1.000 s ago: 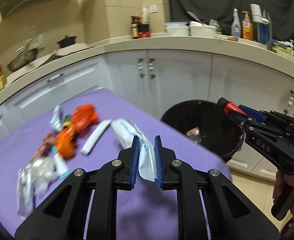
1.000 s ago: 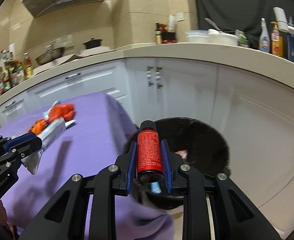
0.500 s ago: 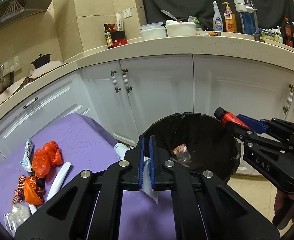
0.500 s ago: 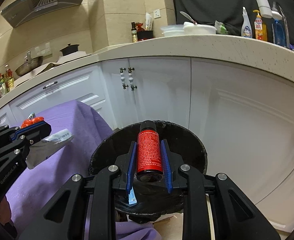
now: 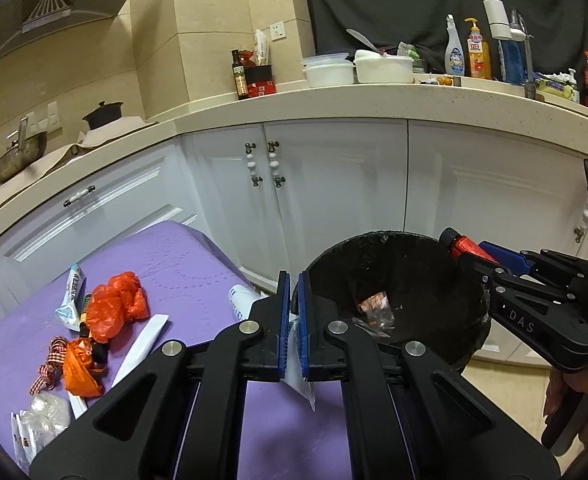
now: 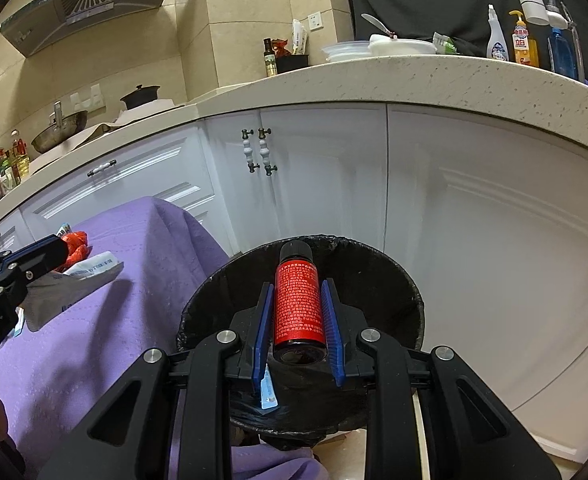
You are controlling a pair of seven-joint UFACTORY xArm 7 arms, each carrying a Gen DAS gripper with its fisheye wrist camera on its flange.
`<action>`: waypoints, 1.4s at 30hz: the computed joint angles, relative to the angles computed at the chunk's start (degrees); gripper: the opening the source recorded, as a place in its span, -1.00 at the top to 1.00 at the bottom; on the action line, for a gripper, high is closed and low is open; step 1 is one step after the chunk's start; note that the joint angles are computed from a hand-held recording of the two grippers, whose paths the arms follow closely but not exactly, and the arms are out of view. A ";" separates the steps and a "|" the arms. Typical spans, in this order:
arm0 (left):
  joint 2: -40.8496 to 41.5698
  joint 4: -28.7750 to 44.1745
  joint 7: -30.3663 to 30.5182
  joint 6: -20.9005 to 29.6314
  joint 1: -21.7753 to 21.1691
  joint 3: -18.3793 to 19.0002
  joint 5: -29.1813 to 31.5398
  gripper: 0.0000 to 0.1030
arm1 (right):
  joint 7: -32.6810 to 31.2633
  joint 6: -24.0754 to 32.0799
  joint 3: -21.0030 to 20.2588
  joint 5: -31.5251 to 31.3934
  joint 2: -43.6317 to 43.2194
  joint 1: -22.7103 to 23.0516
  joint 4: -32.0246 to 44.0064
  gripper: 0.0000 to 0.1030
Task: Collect trash
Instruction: 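Carry the red cylinder and white tube to the bin and release both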
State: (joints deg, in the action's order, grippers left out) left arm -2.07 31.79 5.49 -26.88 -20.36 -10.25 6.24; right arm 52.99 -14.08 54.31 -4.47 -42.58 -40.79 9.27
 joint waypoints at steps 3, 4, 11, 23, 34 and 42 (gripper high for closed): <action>-0.55 -0.57 0.03 -0.50 0.16 0.04 -0.51 0.92 | -0.07 -0.10 0.11 -0.02 0.13 0.10 0.10 0.51; -0.74 -0.77 0.39 -0.74 0.20 -0.04 -0.95 0.92 | -0.06 -0.08 0.19 0.02 0.14 0.12 0.16 0.51; -1.12 -1.11 2.26 -2.55 0.11 -0.51 -2.86 0.92 | -0.49 -0.35 0.45 0.25 0.46 -0.32 0.39 0.51; 1.80 3.57 2.28 -1.96 -1.51 -1.21 -0.72 0.92 | -2.02 -1.16 0.22 1.04 0.95 -2.57 0.76 0.51; 9.77 11.77 5.60 1.36 -5.15 -1.83 -2.94 0.91 | -5.46 -2.81 2.08 2.52 4.81 -7.79 2.01 0.51; 13.77 16.58 -0.33 5.36 -3.64 -2.27 0.11 0.22 | -6.57 -3.56 5.63 5.15 7.11 -11.50 2.80 0.20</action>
State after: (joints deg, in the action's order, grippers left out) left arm 11.69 48.37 5.16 -21.53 -24.00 -12.52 6.35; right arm 46.42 -17.64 59.93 0.67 -35.48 -52.28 12.06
